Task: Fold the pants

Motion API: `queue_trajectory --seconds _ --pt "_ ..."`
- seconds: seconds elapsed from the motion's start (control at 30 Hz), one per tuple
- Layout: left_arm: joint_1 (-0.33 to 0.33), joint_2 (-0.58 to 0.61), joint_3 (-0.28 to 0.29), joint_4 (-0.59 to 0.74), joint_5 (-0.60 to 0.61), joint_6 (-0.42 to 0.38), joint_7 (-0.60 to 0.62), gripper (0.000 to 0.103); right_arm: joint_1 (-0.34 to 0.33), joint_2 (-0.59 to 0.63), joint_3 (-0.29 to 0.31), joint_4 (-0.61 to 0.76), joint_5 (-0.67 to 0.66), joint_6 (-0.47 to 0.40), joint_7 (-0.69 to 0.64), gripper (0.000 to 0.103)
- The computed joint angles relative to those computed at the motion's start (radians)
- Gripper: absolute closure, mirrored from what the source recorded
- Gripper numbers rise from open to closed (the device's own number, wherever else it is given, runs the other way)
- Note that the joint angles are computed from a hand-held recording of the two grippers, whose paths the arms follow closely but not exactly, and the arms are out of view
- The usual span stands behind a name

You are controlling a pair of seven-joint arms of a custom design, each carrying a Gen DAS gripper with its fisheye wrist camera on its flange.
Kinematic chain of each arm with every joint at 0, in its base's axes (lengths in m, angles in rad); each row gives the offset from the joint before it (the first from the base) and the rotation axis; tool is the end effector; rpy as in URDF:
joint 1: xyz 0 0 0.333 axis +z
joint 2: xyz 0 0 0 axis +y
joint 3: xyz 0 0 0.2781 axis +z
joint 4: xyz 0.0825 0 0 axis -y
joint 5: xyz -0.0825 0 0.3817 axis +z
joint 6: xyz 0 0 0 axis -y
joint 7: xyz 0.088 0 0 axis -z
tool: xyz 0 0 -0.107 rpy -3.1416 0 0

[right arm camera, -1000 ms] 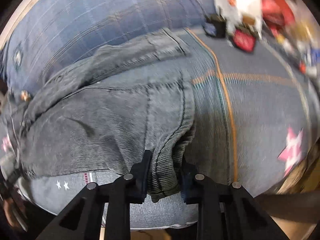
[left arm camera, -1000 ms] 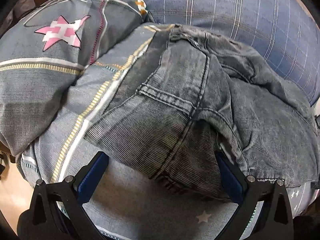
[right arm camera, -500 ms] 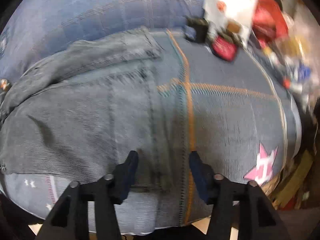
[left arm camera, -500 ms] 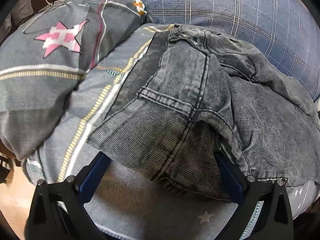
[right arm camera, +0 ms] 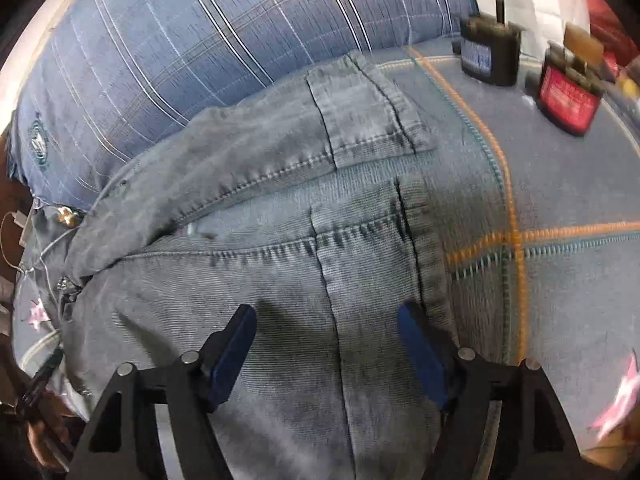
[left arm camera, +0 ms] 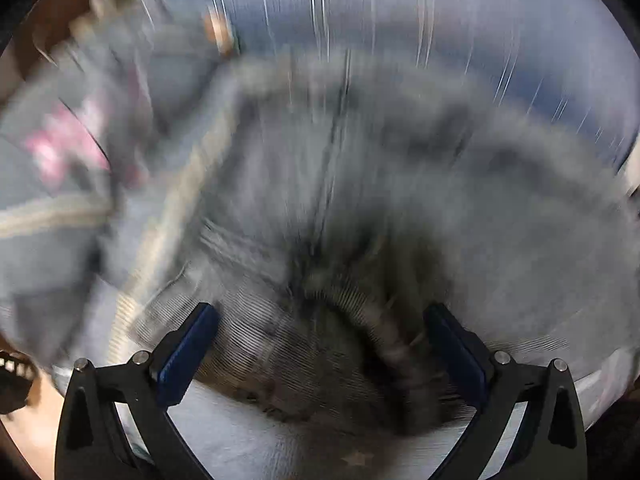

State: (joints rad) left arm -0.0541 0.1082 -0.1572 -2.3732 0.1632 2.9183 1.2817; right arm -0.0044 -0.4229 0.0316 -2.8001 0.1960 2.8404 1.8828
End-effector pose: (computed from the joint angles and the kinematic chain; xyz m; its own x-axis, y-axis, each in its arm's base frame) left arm 0.5216 -0.1225 0.2903 -0.0774 -0.9962 0.0398 -0.9035 0.0532 -0.4253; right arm 0.4108 0.0000 0.3450 -0.3828 -0.8893 -0.2501 -0.8071 0.4537 -0.3778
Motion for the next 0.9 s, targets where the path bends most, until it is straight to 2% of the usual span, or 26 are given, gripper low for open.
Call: queue_trajectory --seconds 0.03,0.07,0.1,0.13,0.2,0.23,0.3,0.4,0.43,0.6,0.7,0.9 --pt "-0.004 -0.018 0.012 -0.018 0.030 0.030 -0.042 0.000 -0.017 0.006 0.026 0.029 -0.029 -0.052 0.021 0.023" --pt "-0.010 -0.033 0.020 -0.014 0.025 0.005 -0.044 0.000 -0.023 -0.003 0.038 0.044 -0.054 -0.095 0.036 0.023" --pt "0.010 -0.047 -0.005 -0.006 -0.048 -0.011 0.024 0.000 -0.022 -0.026 0.039 0.040 -0.068 -0.083 0.033 0.023" --pt "0.021 -0.064 -0.017 -0.009 -0.072 0.013 0.054 0.000 -0.026 -0.046 0.039 0.036 -0.084 -0.066 0.029 0.023" --pt "-0.001 -0.081 0.021 0.008 0.036 0.057 -0.009 0.000 -0.053 -0.055 0.048 0.060 -0.118 -0.072 0.044 0.023" --pt "0.007 -0.071 0.016 0.038 0.029 0.055 0.014 0.000 -0.059 -0.052 0.046 0.077 -0.126 -0.077 0.048 0.023" --pt "0.020 -0.024 0.006 0.118 -0.059 0.043 0.105 0.000 -0.090 0.005 0.032 0.143 -0.155 -0.099 0.049 0.023" --pt "0.066 0.099 -0.035 0.304 -0.206 -0.034 0.222 0.000 -0.097 0.116 -0.014 0.242 -0.160 -0.106 0.022 0.023" --pt "0.070 0.141 -0.039 0.364 -0.216 -0.072 0.226 0.000 -0.098 0.134 -0.028 0.275 -0.157 -0.130 0.017 0.023" --pt "0.069 0.379 -0.053 0.702 -0.215 -0.241 0.241 0.000 -0.071 0.335 -0.110 0.491 -0.035 -0.171 -0.076 0.023" --pt "0.056 0.507 -0.042 0.889 -0.191 -0.320 0.207 0.000 -0.069 0.465 -0.125 0.627 -0.031 -0.214 -0.088 0.023" --pt "0.030 0.730 -0.030 1.239 -0.157 -0.491 0.170 0.000 -0.067 0.568 -0.141 0.737 -0.003 -0.248 -0.115 0.023"
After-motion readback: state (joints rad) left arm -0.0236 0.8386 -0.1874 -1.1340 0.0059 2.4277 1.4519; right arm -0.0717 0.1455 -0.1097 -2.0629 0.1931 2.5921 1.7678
